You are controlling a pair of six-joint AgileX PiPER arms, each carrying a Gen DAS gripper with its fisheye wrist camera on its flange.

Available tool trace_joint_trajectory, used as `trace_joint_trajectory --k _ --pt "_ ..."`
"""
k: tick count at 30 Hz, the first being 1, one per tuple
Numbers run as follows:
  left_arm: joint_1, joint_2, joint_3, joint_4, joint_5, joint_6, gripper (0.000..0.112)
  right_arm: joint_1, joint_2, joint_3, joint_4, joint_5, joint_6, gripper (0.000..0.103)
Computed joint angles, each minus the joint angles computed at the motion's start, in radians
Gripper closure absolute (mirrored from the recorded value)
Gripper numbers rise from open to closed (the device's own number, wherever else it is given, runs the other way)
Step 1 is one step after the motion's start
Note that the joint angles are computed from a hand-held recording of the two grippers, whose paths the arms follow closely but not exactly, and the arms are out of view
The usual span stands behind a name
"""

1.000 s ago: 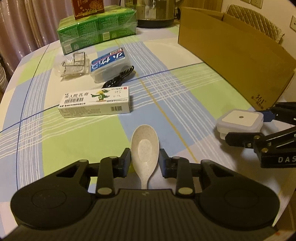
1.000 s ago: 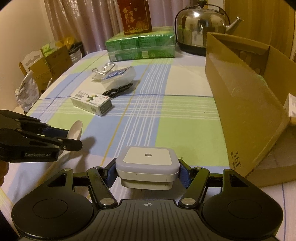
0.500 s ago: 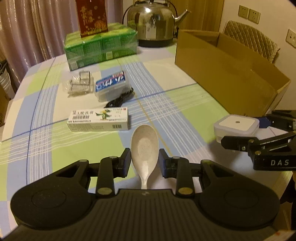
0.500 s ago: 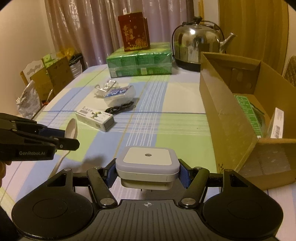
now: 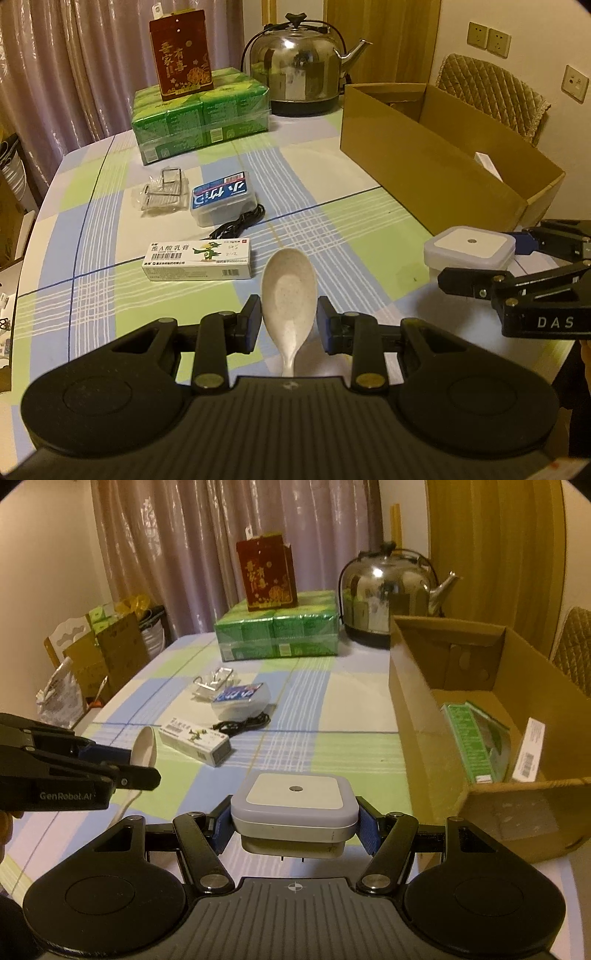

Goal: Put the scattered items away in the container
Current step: 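Carry the spoon in the left gripper toward the cardboard box while the right carries the container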

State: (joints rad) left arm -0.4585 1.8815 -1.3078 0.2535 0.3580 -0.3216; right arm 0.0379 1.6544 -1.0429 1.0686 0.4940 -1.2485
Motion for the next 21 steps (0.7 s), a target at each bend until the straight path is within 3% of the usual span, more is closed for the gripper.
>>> trace_joint_trajectory --k 21 --pt "-0.131 0.056 -0.254 -0.028 0.114 -0.026 0.085 -0.175 -0.091 -0.065 0.038 0.09 -0.047 0.041"
